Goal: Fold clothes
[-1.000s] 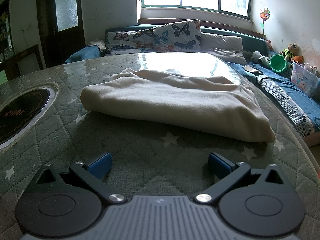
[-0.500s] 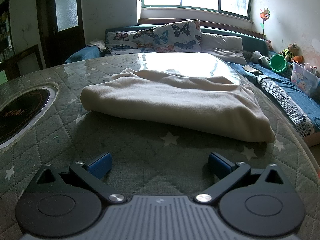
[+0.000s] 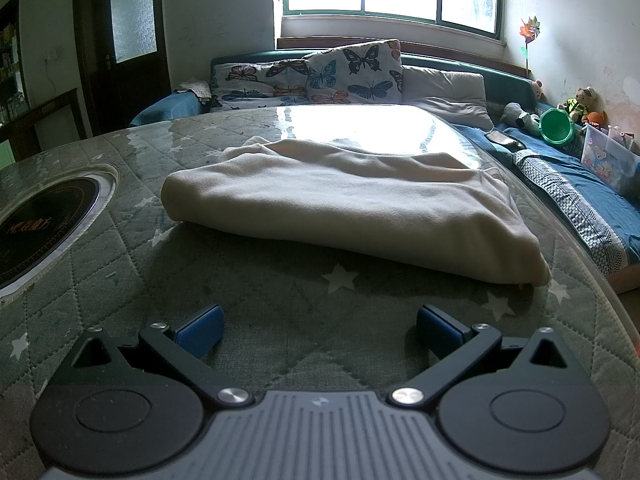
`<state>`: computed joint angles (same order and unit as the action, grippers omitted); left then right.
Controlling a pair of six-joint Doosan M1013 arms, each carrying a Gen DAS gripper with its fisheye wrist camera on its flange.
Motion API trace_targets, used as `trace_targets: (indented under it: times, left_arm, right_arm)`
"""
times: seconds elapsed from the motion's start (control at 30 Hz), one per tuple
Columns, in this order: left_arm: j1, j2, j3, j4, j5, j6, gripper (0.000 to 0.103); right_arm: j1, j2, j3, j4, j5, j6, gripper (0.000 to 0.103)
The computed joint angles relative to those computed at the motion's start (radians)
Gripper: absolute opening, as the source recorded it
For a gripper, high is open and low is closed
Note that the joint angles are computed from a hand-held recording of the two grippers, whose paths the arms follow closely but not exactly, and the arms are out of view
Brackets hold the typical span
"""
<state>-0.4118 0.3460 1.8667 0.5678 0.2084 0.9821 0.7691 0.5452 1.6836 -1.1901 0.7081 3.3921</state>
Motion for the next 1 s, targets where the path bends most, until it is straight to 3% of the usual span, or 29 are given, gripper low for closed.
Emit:
trace_targets:
  times: [0.57,1.0]
  left_arm:
    - [-0.012,0.006,-0.01,-0.191,0.011,0.216,0.103]
    - [-0.02,0.01,-0.016,-0.194,0.014,0.229,0.103]
  right_arm:
    - [0.0,-0.001,0.001,0.0,0.0,0.0,0.103]
    - [0.0,-0.001,0.001,0.0,0.0,0.0,0.103]
